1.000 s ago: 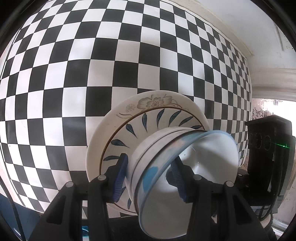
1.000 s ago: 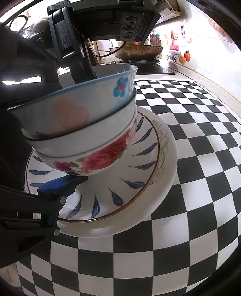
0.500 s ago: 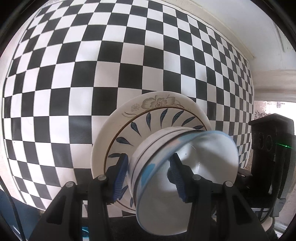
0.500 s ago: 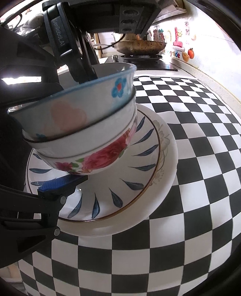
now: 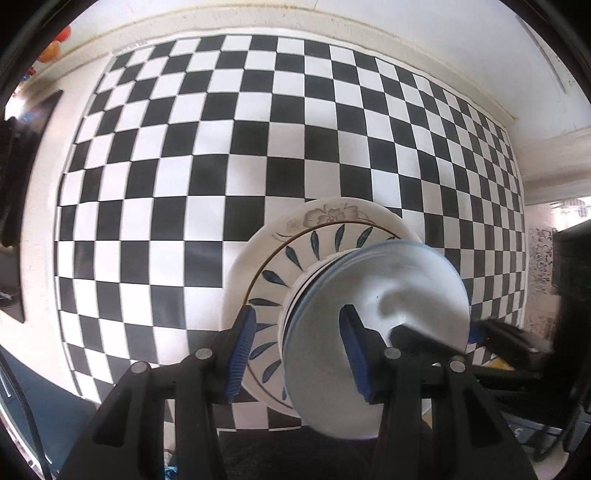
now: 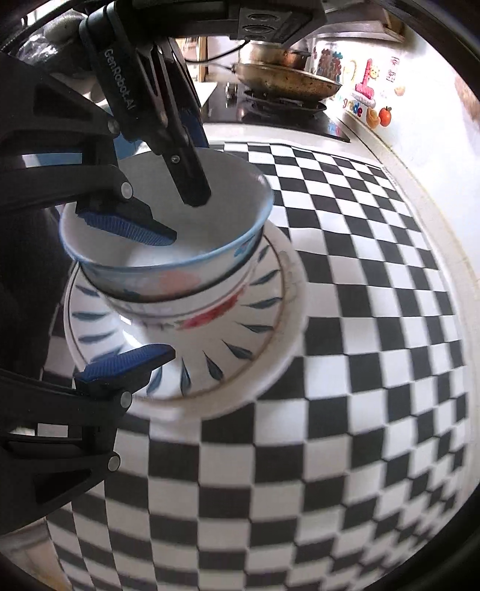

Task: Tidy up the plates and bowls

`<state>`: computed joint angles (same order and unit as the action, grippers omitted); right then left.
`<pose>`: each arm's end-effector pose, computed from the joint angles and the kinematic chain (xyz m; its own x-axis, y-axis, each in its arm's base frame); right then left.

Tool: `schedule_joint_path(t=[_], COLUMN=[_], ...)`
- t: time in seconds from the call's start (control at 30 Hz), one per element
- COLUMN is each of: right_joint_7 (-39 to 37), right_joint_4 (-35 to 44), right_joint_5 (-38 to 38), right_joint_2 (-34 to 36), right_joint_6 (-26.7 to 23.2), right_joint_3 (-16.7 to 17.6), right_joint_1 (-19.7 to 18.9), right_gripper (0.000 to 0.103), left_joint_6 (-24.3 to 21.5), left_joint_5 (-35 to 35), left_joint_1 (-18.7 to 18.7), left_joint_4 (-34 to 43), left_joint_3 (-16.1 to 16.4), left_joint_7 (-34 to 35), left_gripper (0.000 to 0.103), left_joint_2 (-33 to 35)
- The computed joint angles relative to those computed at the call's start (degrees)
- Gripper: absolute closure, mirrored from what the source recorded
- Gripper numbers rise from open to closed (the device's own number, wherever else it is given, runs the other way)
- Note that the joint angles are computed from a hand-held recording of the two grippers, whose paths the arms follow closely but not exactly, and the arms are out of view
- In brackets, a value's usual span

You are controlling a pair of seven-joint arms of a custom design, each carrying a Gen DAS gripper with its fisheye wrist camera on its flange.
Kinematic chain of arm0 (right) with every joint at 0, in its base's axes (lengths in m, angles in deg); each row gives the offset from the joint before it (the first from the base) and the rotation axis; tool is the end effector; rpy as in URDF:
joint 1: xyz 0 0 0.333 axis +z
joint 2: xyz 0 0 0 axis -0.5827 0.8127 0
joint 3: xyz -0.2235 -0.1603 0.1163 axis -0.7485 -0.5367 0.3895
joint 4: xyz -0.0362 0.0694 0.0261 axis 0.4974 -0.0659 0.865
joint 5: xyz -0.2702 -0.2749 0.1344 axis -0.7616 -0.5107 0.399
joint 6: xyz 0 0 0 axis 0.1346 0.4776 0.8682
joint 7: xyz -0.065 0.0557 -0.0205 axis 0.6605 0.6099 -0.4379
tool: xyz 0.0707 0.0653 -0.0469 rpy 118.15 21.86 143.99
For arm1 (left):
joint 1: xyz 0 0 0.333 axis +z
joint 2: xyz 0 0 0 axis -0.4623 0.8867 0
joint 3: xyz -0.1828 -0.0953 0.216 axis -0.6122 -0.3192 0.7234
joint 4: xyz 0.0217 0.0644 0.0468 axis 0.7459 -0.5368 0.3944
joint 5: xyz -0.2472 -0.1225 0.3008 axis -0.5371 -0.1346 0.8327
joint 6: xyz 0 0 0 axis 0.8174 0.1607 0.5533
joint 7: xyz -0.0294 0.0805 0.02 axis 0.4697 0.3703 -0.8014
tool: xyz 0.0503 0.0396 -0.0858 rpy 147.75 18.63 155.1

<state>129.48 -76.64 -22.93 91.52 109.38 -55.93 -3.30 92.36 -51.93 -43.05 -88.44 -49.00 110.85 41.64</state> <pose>0.5082 0.5075 0.4921 0.1478 -0.8933 -0.4244 -0.9884 -0.1488 -0.0311 0.4971 -0.3006 0.5549 0.1061 -0.9744 0.1983 -0.9938 -0.1103 -0.0102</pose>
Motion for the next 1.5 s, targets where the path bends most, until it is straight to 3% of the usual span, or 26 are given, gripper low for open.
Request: schedule_joint_path(t=[0.3, 0.4, 0.43, 0.5, 0.6, 0.7, 1.0, 1.5], right_joint_7=[4.26, 6.3, 6.89, 8.49, 11.32, 14.66, 24.2, 27.46], right_joint_4=[0.26, -0.04, -0.22, -0.14, -0.3, 0.25, -1.46, -7.71], right_joint_5=[-13.37, -17.48, -18.49, -21.54, -26.09, -30.1, -37.15, -44.83], right_joint_2=[-5.31, -7.31, -7.87, -9.01, -10.85, -11.9, -16.63, -27.8], right_joint_6=[-3.37, -4.26, -4.18, -4.85, -5.88, -7.05, -7.01, -8.52], right_joint_3=[-2.2, -2.5, -2.51, -2.58, -2.59, -2.42, -1.32, 3.25], right_joint_1=[3.8, 4.88, 5.12, 5.99, 7.18, 8.33, 9.63, 9.47], right_gripper=[0.042, 0.017, 0.01, 0.009, 0.009, 0.0, 0.0, 0.0], left_joint_6=[-0.56, -0.92, -1.05, -0.57, 0.1, 0.43, 2.48, 1.0], left_joint_5=[9.05, 12.77, 13.83, 15.98, 18.84, 22.57, 24.78, 26.95], left_joint_1=[-0.84, -1.1, -1.12, -1.15, -0.94, -0.64, -0.31, 0.84], left_joint_4=[-0.72, -0.59, -0.62, -1.09, -1.84, -2.44, -3.64, -3.67], left_joint_3=[-1.59, -2.45, -2.72, -3.24, -4.07, -5.13, -6.82, -11.74], left_joint_7=[-4.49, -5.71, -6.32, -7.37, -9.06, -10.49, -11.46, -15.32], left_gripper=[0.058, 0.057, 0.055, 0.034, 0.014, 0.013, 0.005, 0.001], left_joint_2=[-4.29, -5.93, -6.44, -7.94, -9.89, -11.55, -16.39, -24.34])
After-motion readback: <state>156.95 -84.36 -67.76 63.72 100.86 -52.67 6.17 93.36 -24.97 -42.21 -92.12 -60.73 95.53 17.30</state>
